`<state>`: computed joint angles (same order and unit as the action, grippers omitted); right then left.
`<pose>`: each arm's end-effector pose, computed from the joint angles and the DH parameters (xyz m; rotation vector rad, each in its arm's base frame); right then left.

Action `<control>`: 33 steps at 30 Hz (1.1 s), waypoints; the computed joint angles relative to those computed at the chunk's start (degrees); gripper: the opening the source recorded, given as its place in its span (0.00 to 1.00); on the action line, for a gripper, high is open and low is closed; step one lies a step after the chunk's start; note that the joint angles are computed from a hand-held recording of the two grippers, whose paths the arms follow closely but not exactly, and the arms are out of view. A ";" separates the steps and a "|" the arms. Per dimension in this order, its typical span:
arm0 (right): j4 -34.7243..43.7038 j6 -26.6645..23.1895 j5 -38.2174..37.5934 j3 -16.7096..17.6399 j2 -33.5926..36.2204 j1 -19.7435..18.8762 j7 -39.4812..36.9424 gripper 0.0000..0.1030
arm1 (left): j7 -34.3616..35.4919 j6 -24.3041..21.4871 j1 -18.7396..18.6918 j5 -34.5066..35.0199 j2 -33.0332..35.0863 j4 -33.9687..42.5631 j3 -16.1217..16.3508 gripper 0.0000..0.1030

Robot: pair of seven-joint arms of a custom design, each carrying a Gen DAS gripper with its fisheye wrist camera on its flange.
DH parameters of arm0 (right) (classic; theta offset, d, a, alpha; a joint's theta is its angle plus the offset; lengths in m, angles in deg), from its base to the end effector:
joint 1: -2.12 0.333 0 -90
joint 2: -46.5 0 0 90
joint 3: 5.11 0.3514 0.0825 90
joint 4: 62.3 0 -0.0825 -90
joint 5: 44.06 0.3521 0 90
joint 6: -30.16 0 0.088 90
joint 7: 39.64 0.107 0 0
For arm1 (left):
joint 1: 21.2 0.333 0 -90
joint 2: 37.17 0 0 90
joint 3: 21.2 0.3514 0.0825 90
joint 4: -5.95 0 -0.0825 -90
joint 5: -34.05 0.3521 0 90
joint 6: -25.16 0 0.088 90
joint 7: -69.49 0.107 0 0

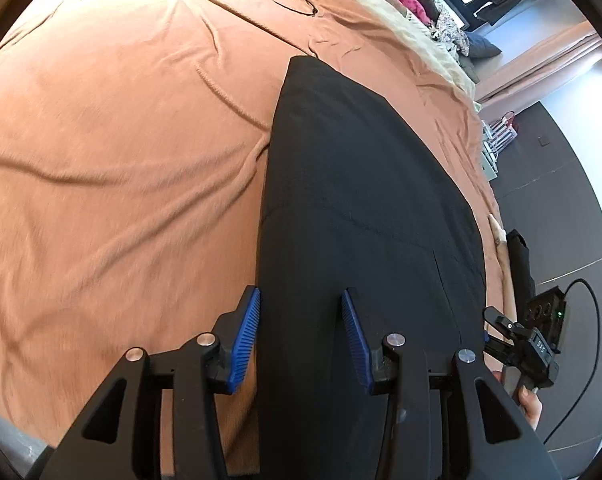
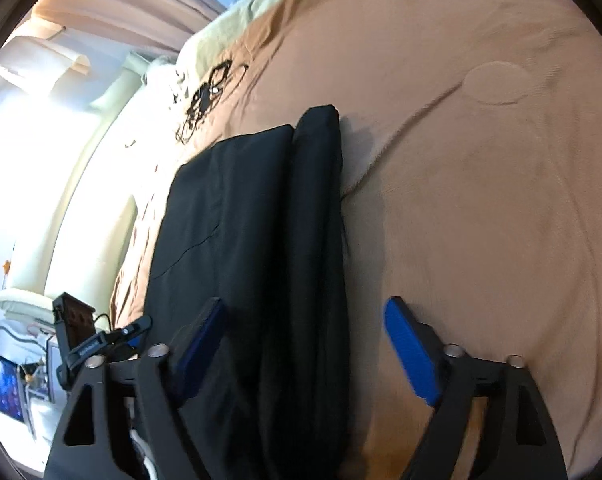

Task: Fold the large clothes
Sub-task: 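Close both grippers on the folded black jacket edge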

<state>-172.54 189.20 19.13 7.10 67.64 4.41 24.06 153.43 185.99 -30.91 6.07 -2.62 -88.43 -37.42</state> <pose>0.6260 0.1077 0.3898 -1.4145 1.8912 0.1509 0.6736 -0.2556 0.3792 2.1854 -1.8466 1.0080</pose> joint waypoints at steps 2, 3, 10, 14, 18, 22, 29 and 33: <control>2.73 -2.24 -1.36 -0.21 2.15 -0.62 -0.02 0.85 | -1.43 -1.63 -0.75 1.27 1.27 2.58 1.24 0.41; 4.40 -3.74 -2.25 -0.23 3.35 -1.08 0.00 0.85 | -2.47 -2.64 -1.28 2.18 1.99 4.11 2.05 0.41; 15.14 -14.30 -6.79 1.15 10.68 -4.60 -0.12 0.87 | -6.73 -6.47 -2.47 6.48 6.30 11.83 4.16 0.41; 20.07 -18.28 -6.94 2.43 14.15 -5.87 -1.03 0.88 | -8.29 -7.08 -2.80 8.10 8.61 15.51 4.63 0.44; 23.77 -21.37 -5.79 3.36 16.91 -6.91 -1.47 0.88 | -9.66 -8.89 -3.10 9.68 11.34 20.11 4.92 0.50; 25.62 -22.70 -4.57 3.77 18.25 -7.30 -0.95 0.87 | -10.63 -10.82 -3.62 11.43 13.80 24.04 5.36 0.52; 21.49 -20.56 -3.70 3.13 15.33 -6.64 -1.17 0.50 | -8.22 -7.37 -2.46 10.65 11.94 20.47 3.40 0.41; 19.79 -21.38 0.46 4.01 13.72 -7.49 -3.86 0.23 | -6.78 -5.27 -3.03 10.93 9.28 17.40 3.64 0.25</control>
<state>-152.75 167.82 19.59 11.11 81.36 -3.08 20.20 146.65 180.72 -33.94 17.00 6.67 -71.04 -33.78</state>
